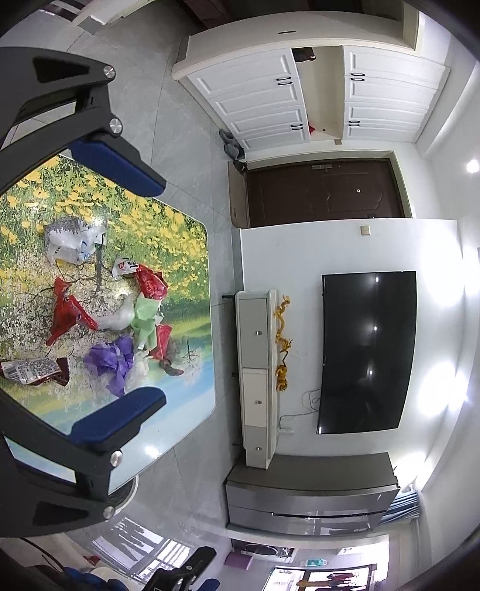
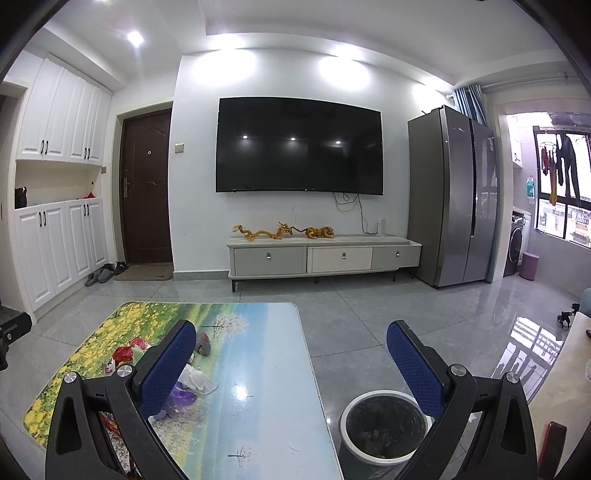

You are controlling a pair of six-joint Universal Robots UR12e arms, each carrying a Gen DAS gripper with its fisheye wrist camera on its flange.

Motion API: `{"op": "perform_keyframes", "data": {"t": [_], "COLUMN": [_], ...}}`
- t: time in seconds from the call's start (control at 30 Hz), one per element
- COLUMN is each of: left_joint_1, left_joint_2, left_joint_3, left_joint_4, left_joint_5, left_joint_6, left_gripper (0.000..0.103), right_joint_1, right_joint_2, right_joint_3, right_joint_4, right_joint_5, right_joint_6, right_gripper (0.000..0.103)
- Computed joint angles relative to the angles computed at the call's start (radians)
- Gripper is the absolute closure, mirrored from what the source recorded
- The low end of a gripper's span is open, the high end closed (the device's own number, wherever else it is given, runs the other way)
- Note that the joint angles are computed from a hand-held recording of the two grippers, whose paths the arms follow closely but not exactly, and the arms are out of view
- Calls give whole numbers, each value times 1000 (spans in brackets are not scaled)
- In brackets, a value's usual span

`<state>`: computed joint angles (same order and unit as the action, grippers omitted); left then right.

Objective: Collect trash
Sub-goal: 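Move both tools toward the trash-covered table, then grasp the red chip bag with the left tool while the right tool grasps the brown candy wrapper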

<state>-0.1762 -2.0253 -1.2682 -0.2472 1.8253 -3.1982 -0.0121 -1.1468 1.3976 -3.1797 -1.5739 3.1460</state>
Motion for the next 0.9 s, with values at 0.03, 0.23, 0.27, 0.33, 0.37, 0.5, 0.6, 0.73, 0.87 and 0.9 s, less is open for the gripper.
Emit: {"op": "perform_keyframes", "data": {"t": [0.03,0.23,0.27,0.33,0.37,0.5,0.6,0.73,0.87,0.9], "left_joint_1": [1,8,9,14,20,37,49,59,56,55], "left_joint_2": [1,12,13,15,18,30,40,39,25,20], "left_joint_3": [-1,-16,-22,-27,-29,-47,-69,-74,-66,-61], "left_joint_4": [-2,24,41,45,30,-19,-39,-75,-111,-129], "left_joint_5": [-5,31,55,88,87,70,34,-20,-97,-119], "left_joint_6": [-4,-29,-39,-52,-60,-69,-77,-77,-24,-12], "left_gripper": [0,0,0,0,0,0,0,0,0,0], "right_joint_1": [0,0,-1,-3,-5,-6,-8,-5,-17,-21], "right_joint_2": [1,2,2,4,6,12,10,10,7,6], "right_joint_3": [0,16,20,22,20,20,22,14,3,1], "right_joint_4": [-3,-37,-44,-60,-63,-67,-37,1,73,103], "right_joint_5": [-1,1,4,18,30,58,85,83,154,189], "right_joint_6": [1,5,5,13,16,3,-9,-42,-54,-64], "right_gripper": [0,0,0,0,0,0,0,0,0,0]}}
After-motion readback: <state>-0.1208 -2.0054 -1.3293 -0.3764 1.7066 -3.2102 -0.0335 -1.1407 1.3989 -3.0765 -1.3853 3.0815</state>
